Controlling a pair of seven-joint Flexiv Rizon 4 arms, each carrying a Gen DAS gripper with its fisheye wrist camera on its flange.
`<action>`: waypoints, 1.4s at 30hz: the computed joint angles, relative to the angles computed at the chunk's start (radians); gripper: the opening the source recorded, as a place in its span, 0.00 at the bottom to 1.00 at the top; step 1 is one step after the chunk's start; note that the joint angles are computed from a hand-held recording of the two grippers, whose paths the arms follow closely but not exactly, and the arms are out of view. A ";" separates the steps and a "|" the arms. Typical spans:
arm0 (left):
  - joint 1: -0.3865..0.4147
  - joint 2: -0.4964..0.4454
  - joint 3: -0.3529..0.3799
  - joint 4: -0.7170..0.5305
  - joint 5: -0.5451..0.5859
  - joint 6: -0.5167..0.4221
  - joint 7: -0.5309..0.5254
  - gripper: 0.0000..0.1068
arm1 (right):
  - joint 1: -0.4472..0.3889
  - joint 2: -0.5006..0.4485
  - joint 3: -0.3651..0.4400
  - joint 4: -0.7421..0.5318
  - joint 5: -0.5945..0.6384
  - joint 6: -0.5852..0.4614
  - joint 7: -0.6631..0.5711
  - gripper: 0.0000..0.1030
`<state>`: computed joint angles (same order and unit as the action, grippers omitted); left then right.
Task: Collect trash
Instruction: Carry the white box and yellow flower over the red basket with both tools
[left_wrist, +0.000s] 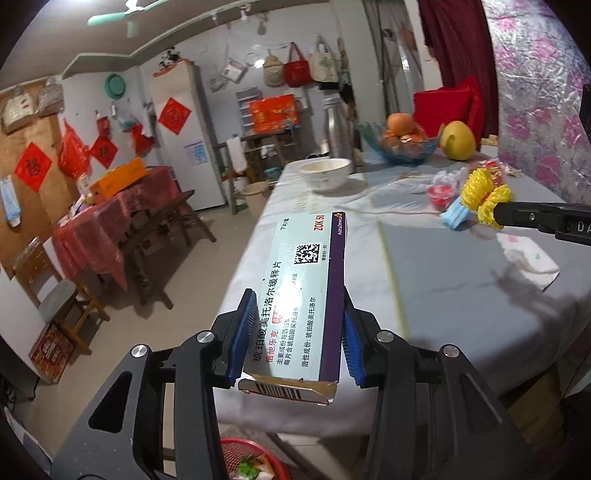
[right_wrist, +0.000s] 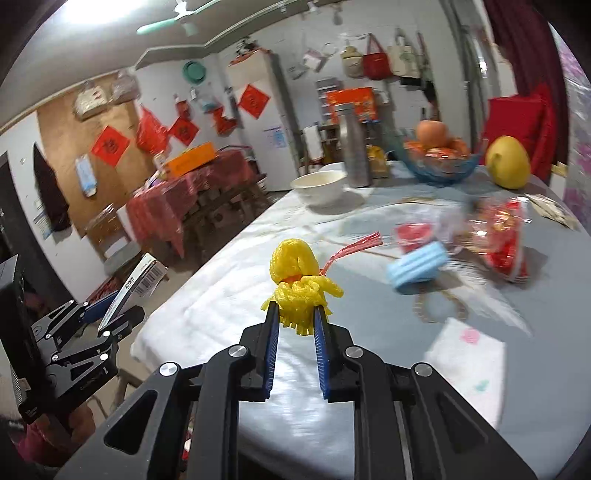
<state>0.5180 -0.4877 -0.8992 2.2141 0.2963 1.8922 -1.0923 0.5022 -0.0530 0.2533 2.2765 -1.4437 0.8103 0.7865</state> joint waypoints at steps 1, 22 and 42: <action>0.019 -0.003 -0.006 0.003 0.001 -0.003 0.000 0.41 | 0.005 -0.024 -0.003 -0.026 -0.002 0.010 -0.018 0.18; 0.112 0.009 0.227 0.056 -0.156 -0.125 0.190 0.41 | 0.196 -0.460 -0.145 -0.508 0.225 0.263 -0.473 0.18; 0.018 -0.070 0.400 0.024 -0.266 -0.153 0.291 0.41 | 0.332 -0.713 -0.173 -0.832 0.699 0.265 -1.001 0.18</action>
